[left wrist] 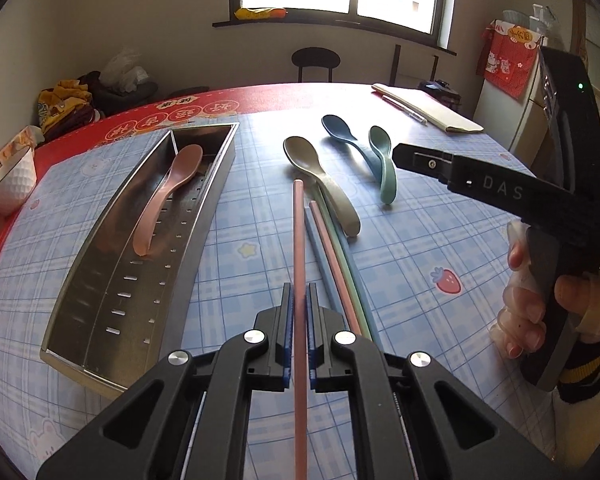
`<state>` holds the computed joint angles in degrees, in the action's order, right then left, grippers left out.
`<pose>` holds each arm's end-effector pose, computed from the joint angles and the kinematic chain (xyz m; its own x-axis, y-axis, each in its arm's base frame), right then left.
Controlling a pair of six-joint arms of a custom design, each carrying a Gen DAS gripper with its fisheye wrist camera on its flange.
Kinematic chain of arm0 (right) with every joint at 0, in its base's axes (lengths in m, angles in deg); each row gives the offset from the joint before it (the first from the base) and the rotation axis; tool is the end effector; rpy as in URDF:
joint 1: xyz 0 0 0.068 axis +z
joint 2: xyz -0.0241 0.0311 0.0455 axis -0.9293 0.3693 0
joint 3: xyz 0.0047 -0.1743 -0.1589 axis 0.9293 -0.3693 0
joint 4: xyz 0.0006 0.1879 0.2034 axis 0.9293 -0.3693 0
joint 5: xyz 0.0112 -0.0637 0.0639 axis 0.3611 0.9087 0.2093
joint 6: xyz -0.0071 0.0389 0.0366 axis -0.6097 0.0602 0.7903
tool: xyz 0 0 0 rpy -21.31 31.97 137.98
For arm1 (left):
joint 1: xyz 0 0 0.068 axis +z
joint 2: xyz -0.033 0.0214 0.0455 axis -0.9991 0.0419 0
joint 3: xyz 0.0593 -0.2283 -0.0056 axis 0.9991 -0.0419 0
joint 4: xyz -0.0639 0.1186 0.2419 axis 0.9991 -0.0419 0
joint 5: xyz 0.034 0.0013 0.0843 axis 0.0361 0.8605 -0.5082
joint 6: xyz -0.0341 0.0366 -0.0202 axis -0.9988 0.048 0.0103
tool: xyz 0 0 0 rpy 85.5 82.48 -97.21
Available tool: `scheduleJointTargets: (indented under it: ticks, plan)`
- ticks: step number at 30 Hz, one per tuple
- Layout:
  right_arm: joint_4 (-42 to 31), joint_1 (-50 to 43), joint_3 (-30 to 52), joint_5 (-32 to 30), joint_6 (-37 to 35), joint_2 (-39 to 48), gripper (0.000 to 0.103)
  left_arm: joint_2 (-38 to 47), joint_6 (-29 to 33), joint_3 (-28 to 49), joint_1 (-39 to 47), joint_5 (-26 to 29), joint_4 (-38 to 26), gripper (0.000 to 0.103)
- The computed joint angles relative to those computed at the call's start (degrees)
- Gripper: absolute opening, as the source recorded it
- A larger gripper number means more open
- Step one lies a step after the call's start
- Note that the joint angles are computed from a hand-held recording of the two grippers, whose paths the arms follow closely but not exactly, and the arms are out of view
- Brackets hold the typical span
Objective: Organize utensils
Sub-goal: 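Grasp a pink chopstick with left tool while right tool moves to the beige spoon, then carry the pink chopstick into the basket with left tool while right tool lifts beige spoon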
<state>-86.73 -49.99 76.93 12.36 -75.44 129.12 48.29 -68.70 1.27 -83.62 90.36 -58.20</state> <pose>0.3287 0.1241 0.2607 -0.6123 -0.1301 -0.7799 -0.5489 0.7798 0.3009 0.1976 0.0130 0.2798 -0.7127 -0.0802 -0.6969 -0.0785 0.9963 -0.0343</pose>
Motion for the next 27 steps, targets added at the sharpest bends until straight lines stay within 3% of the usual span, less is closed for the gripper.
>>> scheduleJointTargets:
  ticks: [7, 15, 20, 27]
  plan:
    - [0.4, 0.3, -0.5, -1.5, -1.2, -0.3, 0.052, -2.0, 2.1, 3.9, 6.2, 7.4, -1.3, 0.006]
    - [-2.4, 1.6, 2.0, 0.9, -2.6, 1.0, 0.036, 1.3, 10.3, 9.2, 25.1, 22.8, -2.7, 0.006]
    - [-7.2, 4.3, 7.7, 4.1, -2.6, 4.8, 0.031, 6.5, 14.7, 12.8, 33.2, 31.1, -2.0, 0.006]
    - [-13.4, 8.5, 19.5, 8.1, 1.7, 15.8, 0.030, 17.1, 15.0, 18.0, 36.5, 38.9, 0.6, 0.006]
